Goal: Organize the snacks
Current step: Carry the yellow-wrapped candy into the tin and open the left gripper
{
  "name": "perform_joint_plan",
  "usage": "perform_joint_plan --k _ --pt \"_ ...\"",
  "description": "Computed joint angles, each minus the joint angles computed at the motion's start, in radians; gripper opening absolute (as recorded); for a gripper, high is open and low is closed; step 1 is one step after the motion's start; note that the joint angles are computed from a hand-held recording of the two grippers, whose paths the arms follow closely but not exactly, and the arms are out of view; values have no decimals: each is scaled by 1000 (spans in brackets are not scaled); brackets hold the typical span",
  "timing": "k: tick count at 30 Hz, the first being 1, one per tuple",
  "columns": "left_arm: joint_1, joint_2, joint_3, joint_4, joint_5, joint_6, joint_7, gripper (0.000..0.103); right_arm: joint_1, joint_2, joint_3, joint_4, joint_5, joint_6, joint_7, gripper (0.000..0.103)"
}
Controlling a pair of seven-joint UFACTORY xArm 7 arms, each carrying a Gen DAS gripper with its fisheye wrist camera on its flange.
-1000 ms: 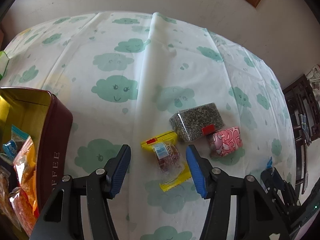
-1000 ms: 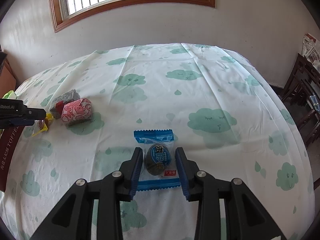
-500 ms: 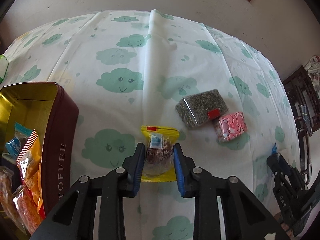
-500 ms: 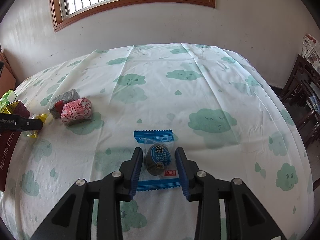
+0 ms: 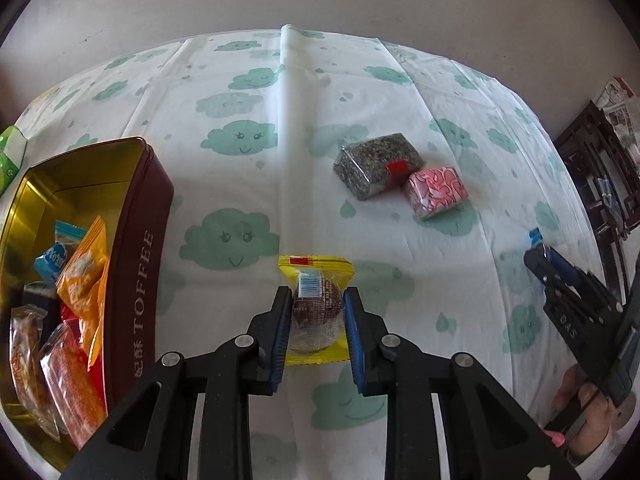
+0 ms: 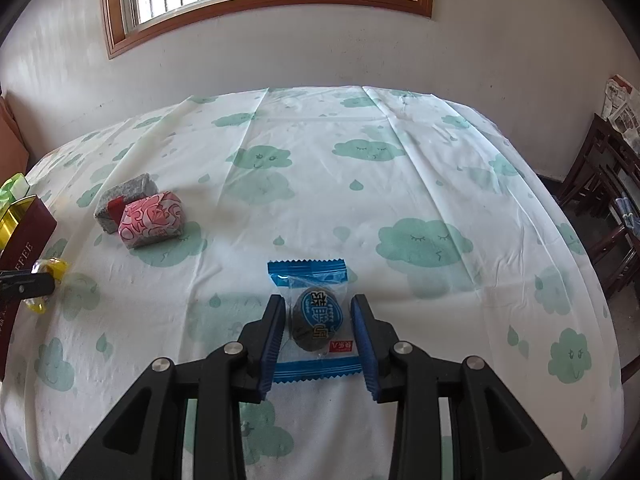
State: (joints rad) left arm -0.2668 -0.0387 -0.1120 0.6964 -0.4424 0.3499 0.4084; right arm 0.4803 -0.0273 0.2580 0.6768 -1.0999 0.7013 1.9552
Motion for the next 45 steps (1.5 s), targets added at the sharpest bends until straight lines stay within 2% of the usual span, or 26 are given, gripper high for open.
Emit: perform_joint_plan --k 7,15,22,34,36,38,40,45 --pt "-9 -78 21 -51 -12 11 37 23 1 0 0 2 3 3 -3 36" --pt "-8 -170 62 -90 30 38 54 23 2 1 1 2 4 4 -4 36" --pt "49 -210 109 -85 97 34 72 23 2 2 1 3 4 5 -5 36" --pt "222 -27 137 47 287 -42 14 23 1 -1 1 1 6 5 -10 36" --pt "240 7 140 72 286 -40 33 23 1 0 2 2 6 6 -10 36" --pt "262 39 139 90 317 -56 2 23 1 1 1 3 6 6 -11 36" --pt "276 66 134 107 267 -53 53 23 2 1 1 3 7 7 -11 36" --pt "298 98 124 118 289 -61 48 23 2 0 1 2 7 7 -11 36"
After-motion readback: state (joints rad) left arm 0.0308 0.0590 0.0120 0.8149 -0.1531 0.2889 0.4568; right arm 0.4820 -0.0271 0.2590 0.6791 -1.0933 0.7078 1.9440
